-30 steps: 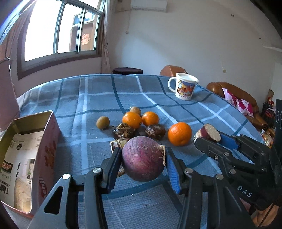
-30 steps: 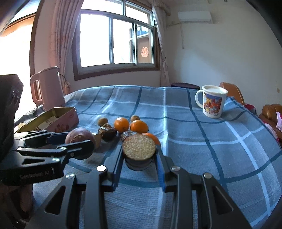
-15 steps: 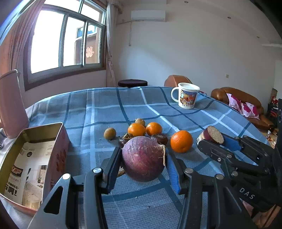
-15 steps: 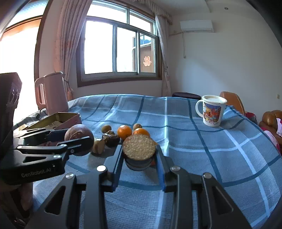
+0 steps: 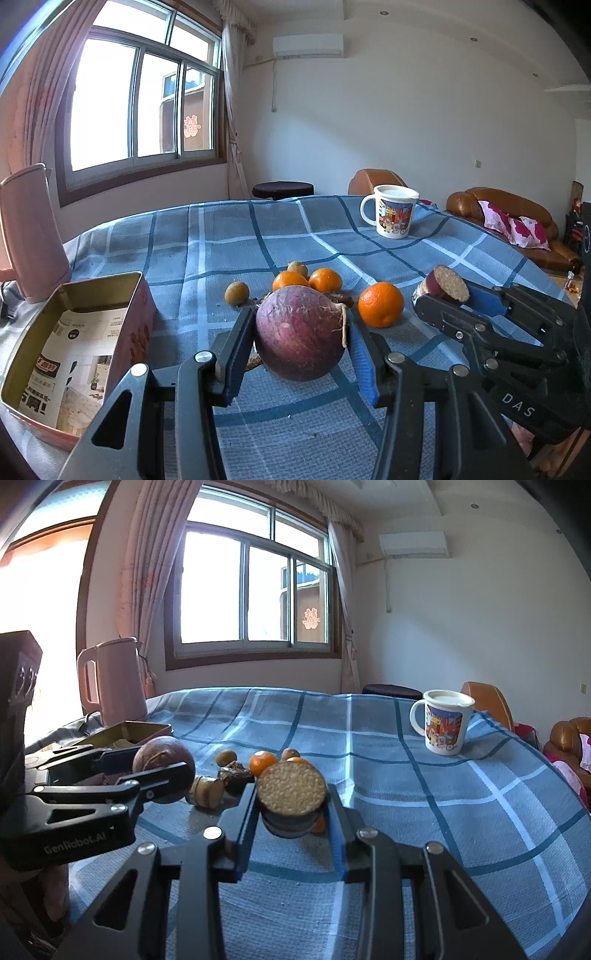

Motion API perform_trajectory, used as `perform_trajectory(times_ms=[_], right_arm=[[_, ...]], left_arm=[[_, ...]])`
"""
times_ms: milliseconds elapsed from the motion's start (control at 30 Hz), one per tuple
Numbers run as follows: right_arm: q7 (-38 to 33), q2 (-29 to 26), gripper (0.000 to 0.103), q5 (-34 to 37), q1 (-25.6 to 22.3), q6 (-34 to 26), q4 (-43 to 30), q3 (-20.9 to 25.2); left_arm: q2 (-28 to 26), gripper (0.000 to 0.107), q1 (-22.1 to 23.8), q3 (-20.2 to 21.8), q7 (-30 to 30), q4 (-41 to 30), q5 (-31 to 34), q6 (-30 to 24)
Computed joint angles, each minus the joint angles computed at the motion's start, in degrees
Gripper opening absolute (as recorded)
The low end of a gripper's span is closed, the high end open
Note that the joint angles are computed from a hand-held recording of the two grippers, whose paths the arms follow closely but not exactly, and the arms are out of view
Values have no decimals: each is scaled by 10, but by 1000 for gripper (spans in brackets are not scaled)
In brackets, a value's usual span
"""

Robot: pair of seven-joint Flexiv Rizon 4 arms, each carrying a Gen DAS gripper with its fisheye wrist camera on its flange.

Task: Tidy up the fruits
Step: 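Close the right tool on the taro slice while the left tool grasps the purple root, then carry the taro slice and purple root with both tools over the tin box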

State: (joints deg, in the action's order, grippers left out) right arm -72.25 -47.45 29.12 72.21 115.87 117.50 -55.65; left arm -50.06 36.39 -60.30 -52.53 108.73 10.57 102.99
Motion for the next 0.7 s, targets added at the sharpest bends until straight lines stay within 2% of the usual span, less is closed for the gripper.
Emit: perform_trajectory(times_ms=[700], right_arm=[[-67, -4, 38, 55, -4, 44, -13, 22]], left_arm=[[-6, 51, 6, 3, -21, 6, 45, 42]])
